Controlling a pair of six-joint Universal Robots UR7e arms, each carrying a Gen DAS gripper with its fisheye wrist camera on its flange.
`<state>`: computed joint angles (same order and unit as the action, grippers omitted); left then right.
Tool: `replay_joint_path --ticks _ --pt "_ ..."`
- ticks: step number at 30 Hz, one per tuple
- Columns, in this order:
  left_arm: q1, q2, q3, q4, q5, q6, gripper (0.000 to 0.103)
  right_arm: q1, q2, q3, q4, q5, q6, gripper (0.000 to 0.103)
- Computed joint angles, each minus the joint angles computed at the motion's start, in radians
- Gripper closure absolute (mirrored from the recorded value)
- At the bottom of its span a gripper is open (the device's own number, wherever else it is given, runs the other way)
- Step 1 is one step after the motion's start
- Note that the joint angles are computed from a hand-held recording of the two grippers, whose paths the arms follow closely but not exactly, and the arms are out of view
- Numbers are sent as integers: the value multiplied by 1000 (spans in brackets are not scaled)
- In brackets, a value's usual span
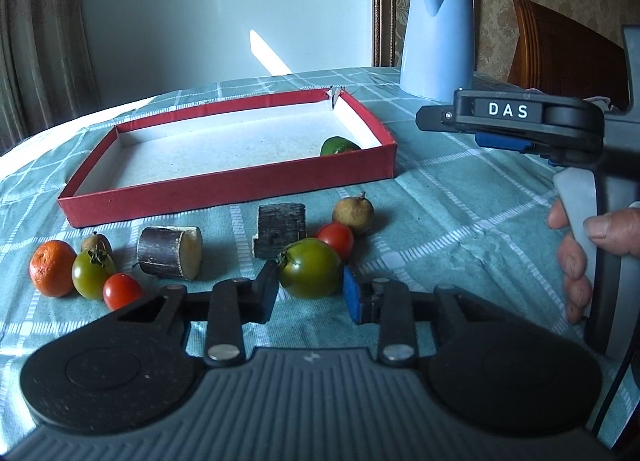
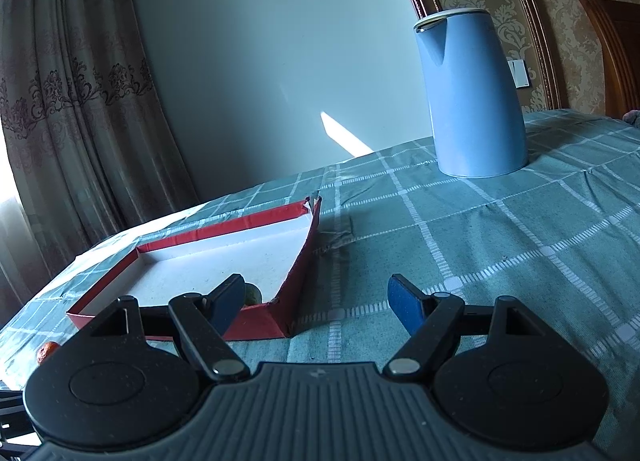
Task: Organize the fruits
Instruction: 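Lower the green tomato into the red tray and open the left gripper, then reach the right gripper to the small brown fruit and grasp it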
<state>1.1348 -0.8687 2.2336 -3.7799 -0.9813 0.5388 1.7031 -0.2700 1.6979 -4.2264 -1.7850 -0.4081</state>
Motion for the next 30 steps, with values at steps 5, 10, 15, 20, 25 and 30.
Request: replay_joint_path --ticks 5,10,15,20,25,30 --pt "-19 -24 -12 -71 10 17 72 4 2 -3 2 -7 -4 25" --pt "-7 0 -135 -68 62 44 72 5 0 -4 13 -15 -2 24" --pt "34 41 -278 28 103 2 72 5 -3 -6 31 -21 6 24" --pt "65 75 -349 97 123 -26 72 4 -7 -4 45 -21 13 24" --pt "72 87 -348 65 130 -11 47 4 -9 -3 53 -23 16 24" --pt "57 48 -277 -1 111 -9 18 1 -12 0 55 -18 28 24"
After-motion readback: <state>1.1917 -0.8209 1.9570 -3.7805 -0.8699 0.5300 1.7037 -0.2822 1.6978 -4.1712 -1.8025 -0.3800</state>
